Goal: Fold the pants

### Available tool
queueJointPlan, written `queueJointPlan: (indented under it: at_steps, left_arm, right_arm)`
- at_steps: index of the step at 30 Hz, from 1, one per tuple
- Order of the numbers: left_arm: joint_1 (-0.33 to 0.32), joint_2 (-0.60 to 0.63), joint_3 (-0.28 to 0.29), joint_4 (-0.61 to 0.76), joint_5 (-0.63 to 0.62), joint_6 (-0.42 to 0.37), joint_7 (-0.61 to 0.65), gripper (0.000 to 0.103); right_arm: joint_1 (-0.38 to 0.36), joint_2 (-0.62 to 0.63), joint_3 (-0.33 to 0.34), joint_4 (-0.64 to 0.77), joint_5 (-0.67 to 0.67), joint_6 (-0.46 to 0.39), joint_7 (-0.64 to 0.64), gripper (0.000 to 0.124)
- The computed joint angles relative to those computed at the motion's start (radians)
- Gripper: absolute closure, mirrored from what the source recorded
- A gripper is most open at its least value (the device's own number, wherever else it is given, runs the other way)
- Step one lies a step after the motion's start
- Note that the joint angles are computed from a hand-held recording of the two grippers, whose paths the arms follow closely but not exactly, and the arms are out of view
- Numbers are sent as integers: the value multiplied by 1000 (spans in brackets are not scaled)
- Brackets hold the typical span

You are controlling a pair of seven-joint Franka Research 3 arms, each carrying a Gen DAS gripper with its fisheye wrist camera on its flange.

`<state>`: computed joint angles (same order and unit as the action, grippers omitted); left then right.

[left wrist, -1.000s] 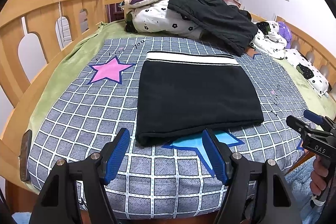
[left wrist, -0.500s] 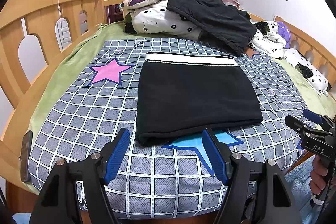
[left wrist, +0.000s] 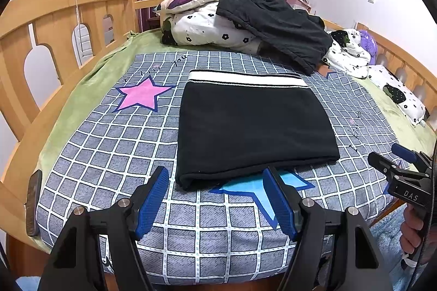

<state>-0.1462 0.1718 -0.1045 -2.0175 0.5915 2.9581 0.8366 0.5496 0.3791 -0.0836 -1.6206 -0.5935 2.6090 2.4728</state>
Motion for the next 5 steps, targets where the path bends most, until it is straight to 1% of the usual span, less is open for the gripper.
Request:
queueJointPlan:
  at_steps: [3, 5]
  left_arm:
    - [-2, -3, 4, -1, 10, 2, -10, 33]
    - [10, -5, -9, -7, -16, 14, 22, 31]
  right_arm:
    - [0, -1, -1, -1, -1, 0, 0, 34]
    - [2, -2, -1, -1, -4, -2, 0, 34]
